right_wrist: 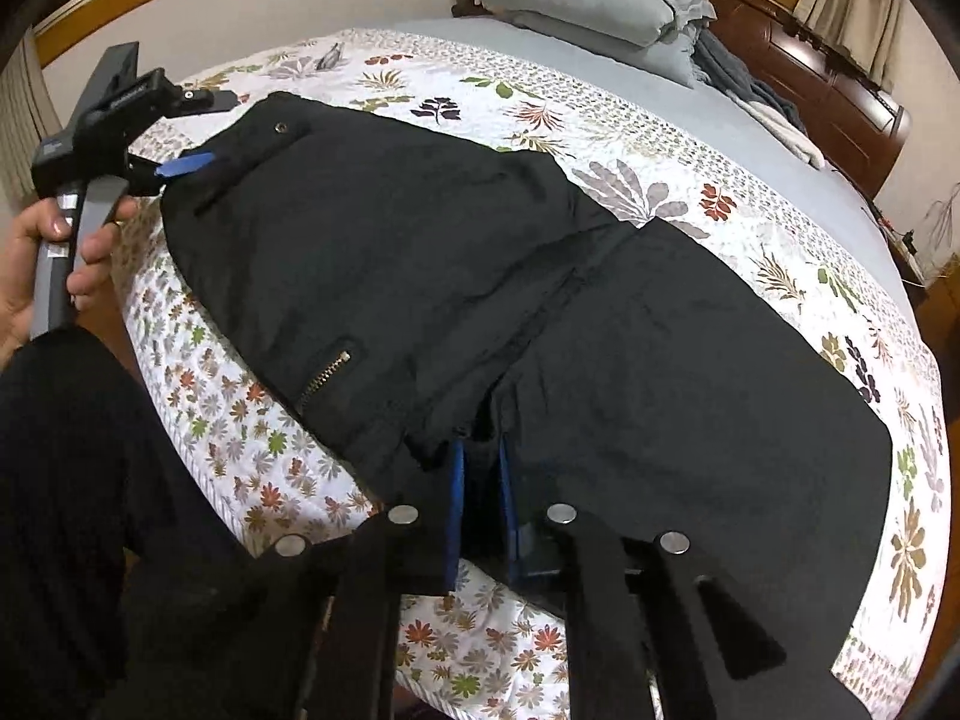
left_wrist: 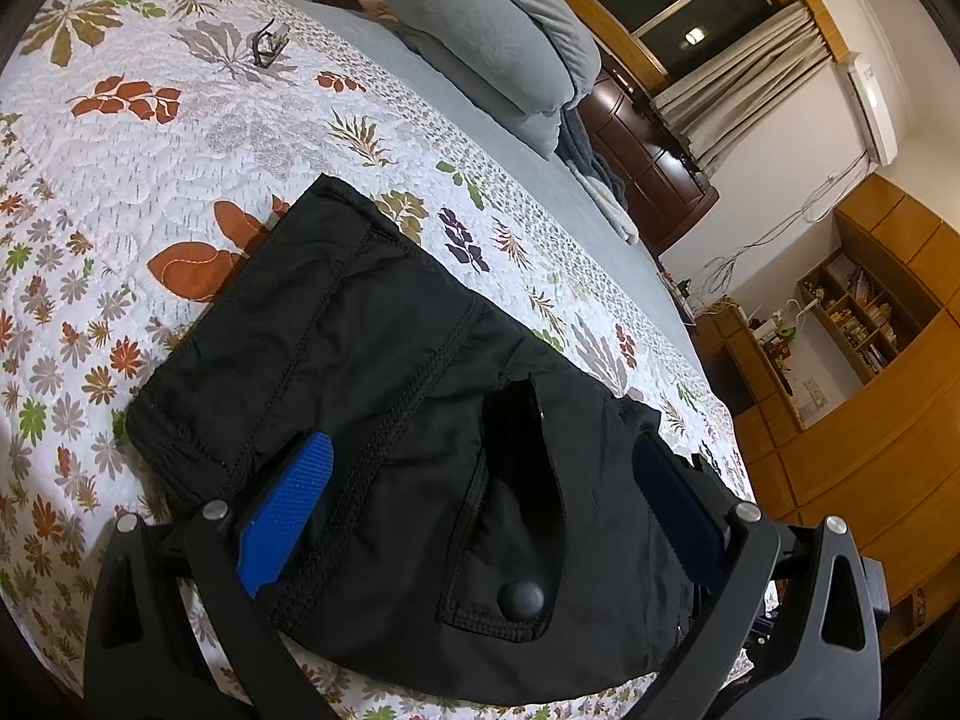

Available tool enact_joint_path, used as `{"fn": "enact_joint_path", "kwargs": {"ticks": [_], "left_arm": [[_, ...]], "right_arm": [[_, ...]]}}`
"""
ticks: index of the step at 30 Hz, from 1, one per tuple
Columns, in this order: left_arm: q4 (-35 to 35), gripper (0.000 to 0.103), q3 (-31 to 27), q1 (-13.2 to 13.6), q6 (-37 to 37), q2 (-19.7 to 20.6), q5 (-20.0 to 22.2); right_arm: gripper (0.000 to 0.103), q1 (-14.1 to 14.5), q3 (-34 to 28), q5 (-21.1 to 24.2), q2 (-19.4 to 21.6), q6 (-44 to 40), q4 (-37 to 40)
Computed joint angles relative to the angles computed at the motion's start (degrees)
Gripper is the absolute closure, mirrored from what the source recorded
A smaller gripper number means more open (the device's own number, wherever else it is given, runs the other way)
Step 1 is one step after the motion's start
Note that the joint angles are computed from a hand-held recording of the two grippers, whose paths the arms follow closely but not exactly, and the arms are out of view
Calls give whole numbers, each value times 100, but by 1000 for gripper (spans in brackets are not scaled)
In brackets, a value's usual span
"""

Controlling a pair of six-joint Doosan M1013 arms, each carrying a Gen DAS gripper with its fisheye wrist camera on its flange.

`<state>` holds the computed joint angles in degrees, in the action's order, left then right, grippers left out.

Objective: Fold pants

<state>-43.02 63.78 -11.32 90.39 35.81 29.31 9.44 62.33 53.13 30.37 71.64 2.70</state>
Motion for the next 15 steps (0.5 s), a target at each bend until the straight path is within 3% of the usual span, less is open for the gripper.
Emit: {"fn": "enact_joint_path", "kwargs": {"ticks": [4, 9, 11, 15], "left_arm": [[24, 3, 73, -7, -50, -60, -137], [119, 3, 337, -26, -84, -258, -559], [192, 3, 457, -25, -208, -348, -742], [-703, 3, 810, 95, 70, -532, -890]], "right_arm": [[73, -33, -48, 123, -1, -269, 232], [75, -293, -304, 430, -26, -511, 1436], [75, -376, -511, 505, 73, -212, 1337], [75, -411, -986, 1114, 456, 289, 850]]}}
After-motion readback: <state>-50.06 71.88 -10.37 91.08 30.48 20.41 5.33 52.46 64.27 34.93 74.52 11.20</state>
